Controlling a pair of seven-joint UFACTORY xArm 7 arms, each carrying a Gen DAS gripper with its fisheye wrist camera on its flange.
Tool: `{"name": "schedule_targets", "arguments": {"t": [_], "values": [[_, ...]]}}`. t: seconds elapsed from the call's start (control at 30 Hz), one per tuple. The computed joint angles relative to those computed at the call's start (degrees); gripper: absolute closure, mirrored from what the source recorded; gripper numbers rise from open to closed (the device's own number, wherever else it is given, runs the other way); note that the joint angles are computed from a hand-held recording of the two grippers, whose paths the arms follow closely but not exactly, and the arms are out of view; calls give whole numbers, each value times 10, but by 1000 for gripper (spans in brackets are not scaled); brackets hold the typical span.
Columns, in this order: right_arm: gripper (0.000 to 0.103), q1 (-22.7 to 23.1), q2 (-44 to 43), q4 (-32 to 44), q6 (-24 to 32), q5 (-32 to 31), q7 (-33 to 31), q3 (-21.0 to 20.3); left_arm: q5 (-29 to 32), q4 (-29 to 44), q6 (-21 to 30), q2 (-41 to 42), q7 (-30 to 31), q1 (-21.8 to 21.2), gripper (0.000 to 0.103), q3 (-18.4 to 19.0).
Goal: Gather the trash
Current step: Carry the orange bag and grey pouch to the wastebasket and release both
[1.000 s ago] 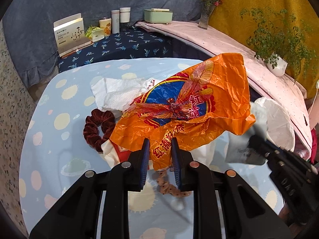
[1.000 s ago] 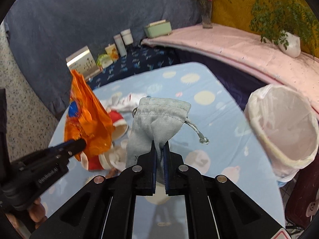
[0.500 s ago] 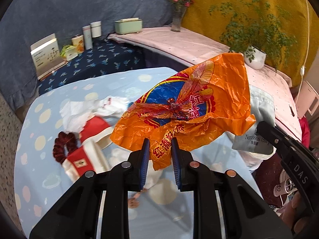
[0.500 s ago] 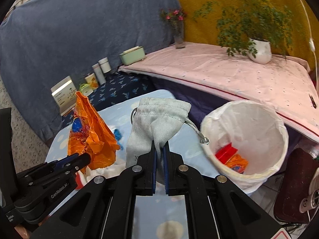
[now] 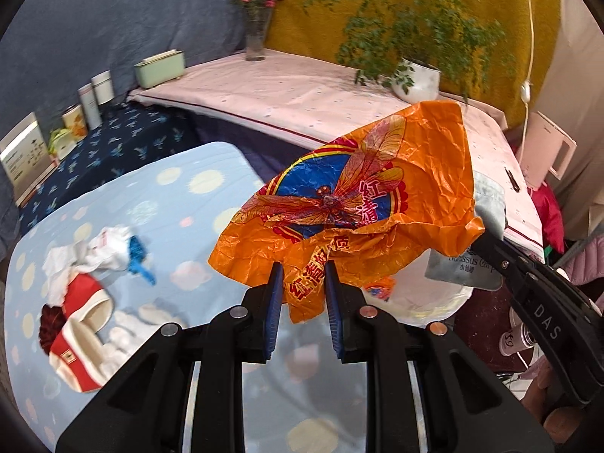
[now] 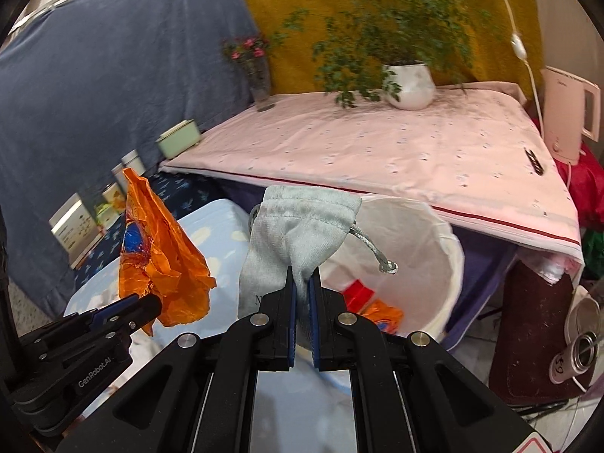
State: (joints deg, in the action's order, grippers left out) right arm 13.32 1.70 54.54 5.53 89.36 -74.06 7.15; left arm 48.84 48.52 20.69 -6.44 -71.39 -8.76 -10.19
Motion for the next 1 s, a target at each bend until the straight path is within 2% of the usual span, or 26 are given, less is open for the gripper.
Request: {"name": "schedule_targets", "arguments": {"t": [0.23,0.47,0.5,0.53,0.57,0.6,0.63,0.67,0.77,1.0], "values": [[97,-30,50,36,-3,-18,17,-12,-10,95,1,103,33,-42,82,18],[94,-59,99,72,-9,-65,58,1,-77,169,-8,183,101,-81,79,52],[90,-63,104,76,-10,-71,65,5,-91,173,-13,189,109,-84,75,56],[86,-68,110,82,-14,-70,65,10,-104,182,-9,197,113,-88,59,62],[83,-73,113,84,-15,-70,66,15,-103,188,-2,202,104,-97,49,72],[74,-78,116,88,-15,-65,61,20,-93,193,5,205,83,-110,35,87],[65,-81,117,90,-18,-55,51,25,-84,194,5,205,70,-117,34,97],[64,-83,119,94,-24,-40,36,29,-84,192,1,204,67,-119,34,101],[61,-80,119,96,-27,-36,27,28,-92,189,6,202,74,-119,34,105],[55,-70,98,82,-28,-17,12,26,-66,155,11,172,41,-116,34,110]]}}
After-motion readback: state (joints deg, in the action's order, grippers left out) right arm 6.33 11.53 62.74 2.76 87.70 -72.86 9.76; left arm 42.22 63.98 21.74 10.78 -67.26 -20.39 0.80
